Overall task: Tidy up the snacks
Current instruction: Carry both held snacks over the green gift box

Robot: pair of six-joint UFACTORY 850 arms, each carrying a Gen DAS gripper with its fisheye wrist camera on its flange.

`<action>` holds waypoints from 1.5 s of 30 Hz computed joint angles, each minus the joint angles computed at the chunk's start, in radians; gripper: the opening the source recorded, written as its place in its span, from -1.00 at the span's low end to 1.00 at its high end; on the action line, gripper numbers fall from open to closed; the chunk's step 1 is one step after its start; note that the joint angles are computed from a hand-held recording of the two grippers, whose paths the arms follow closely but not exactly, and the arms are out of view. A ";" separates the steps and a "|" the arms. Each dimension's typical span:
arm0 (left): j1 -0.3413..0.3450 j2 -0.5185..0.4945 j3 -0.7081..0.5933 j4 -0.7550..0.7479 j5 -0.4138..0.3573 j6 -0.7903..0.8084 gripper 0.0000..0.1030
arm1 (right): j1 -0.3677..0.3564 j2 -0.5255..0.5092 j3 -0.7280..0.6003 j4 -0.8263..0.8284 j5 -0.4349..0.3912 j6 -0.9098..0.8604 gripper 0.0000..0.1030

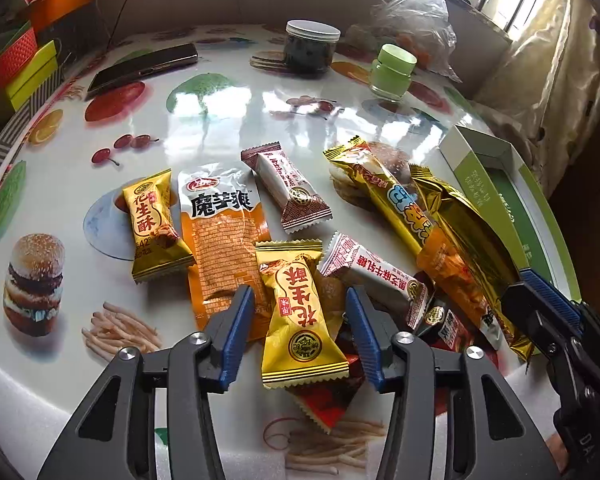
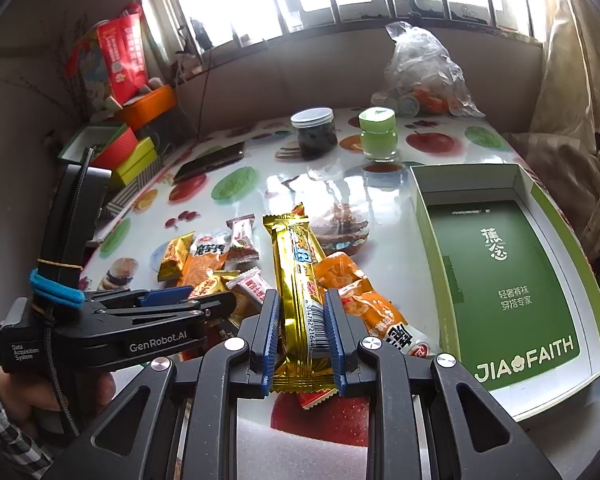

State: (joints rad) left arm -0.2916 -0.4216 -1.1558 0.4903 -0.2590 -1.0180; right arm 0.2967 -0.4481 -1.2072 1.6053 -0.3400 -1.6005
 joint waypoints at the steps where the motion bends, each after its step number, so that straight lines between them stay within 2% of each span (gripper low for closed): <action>1: 0.000 -0.004 -0.006 0.002 -0.010 0.007 -0.40 | -0.001 0.001 0.000 0.002 0.000 -0.001 -0.59; 7: 0.000 0.000 0.001 0.029 -0.001 -0.014 -0.45 | -0.005 0.006 0.006 0.020 0.001 -0.013 -0.59; 11: -0.007 0.021 0.017 0.175 0.001 -0.159 -0.48 | -0.009 0.012 0.011 0.034 0.000 -0.024 -0.59; 17: -0.011 0.057 0.031 0.274 0.010 -0.254 -0.48 | -0.018 0.029 0.024 0.083 0.000 -0.068 -0.59; 26: -0.040 0.084 0.008 0.340 0.053 -0.291 -0.47 | -0.038 0.066 0.052 0.197 0.009 -0.171 -0.59; 36: -0.084 0.001 -0.126 0.117 0.083 -0.013 -0.47 | -0.108 0.083 0.065 0.304 0.053 -0.251 -0.59; 42: -0.108 -0.068 -0.220 -0.126 0.082 0.255 -0.47 | -0.142 0.070 0.051 0.353 0.098 -0.290 -0.59; 45: -0.117 -0.110 -0.273 -0.293 0.070 0.420 -0.47 | -0.155 0.058 0.042 0.372 0.120 -0.307 -0.59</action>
State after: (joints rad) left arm -0.4082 -0.5313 -1.4289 0.1971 -0.1888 -0.5983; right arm 0.1416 -0.3896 -1.1651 1.9770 -0.2201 -1.9080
